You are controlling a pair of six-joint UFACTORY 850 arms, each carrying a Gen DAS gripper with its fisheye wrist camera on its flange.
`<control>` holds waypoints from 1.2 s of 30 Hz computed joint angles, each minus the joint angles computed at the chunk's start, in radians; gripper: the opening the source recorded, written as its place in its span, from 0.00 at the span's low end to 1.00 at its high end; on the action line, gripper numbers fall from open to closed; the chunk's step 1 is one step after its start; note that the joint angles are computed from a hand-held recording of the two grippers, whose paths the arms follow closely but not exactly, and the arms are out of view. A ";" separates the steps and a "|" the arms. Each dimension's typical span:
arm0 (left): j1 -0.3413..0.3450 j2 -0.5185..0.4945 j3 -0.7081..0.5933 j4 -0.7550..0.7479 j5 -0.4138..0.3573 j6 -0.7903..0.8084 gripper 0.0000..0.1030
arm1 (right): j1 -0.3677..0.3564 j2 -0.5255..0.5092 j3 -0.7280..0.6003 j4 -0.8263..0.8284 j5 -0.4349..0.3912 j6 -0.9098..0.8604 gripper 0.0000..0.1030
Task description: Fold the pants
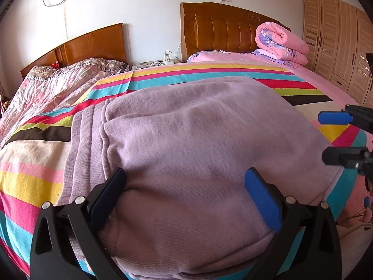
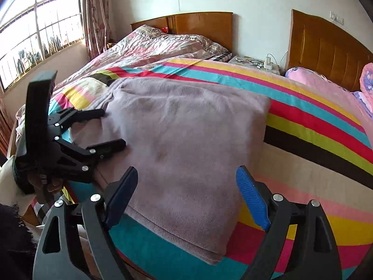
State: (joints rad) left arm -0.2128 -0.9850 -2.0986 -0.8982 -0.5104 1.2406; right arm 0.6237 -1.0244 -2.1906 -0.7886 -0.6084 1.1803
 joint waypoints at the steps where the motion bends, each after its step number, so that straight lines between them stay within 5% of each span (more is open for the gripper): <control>1: -0.001 -0.002 -0.004 0.004 -0.002 -0.002 0.99 | 0.007 -0.028 -0.030 -0.006 -0.038 -0.014 0.81; 5: -0.012 0.037 0.066 -0.029 0.064 0.046 0.99 | 0.023 0.011 0.072 -0.170 -0.004 0.198 0.82; 8: -0.015 0.067 0.104 -0.009 0.088 -0.019 0.98 | 0.033 0.004 0.045 -0.135 -0.057 0.164 0.82; 11: 0.009 0.102 0.118 -0.114 0.004 -0.012 0.98 | 0.048 0.052 0.104 -0.167 -0.060 0.219 0.82; 15: 0.006 -0.045 -0.202 0.083 -0.177 -0.361 0.98 | 0.053 0.060 0.104 -0.261 -0.053 0.280 0.82; 17: -0.023 -0.144 -0.400 0.271 -0.209 -0.570 0.98 | 0.046 0.013 0.020 -0.222 -0.077 0.205 0.82; 19: -0.035 -0.175 -0.462 0.359 -0.220 -0.670 0.98 | 0.044 -0.020 -0.037 -0.210 -0.089 0.180 0.82; 25: -0.013 0.011 -0.074 0.381 -0.043 -0.587 0.98 | 0.048 -0.033 -0.013 -0.181 -0.109 0.199 0.83; 28: -0.007 0.084 0.087 0.309 0.083 -0.376 0.94 | 0.045 0.026 0.116 -0.287 -0.046 0.374 0.85; 30: -0.016 0.123 0.156 0.332 0.155 -0.377 0.94 | 0.043 0.045 0.138 -0.269 -0.041 0.391 0.85; 36: -0.010 0.161 0.233 0.198 0.194 -0.249 0.95 | 0.047 0.080 0.208 -0.312 -0.016 0.428 0.86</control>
State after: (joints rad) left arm -0.2233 -0.8240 -1.8661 -0.7007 -0.3165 0.9919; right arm 0.6711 -0.9439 -1.9829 -1.1004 -0.6248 1.6085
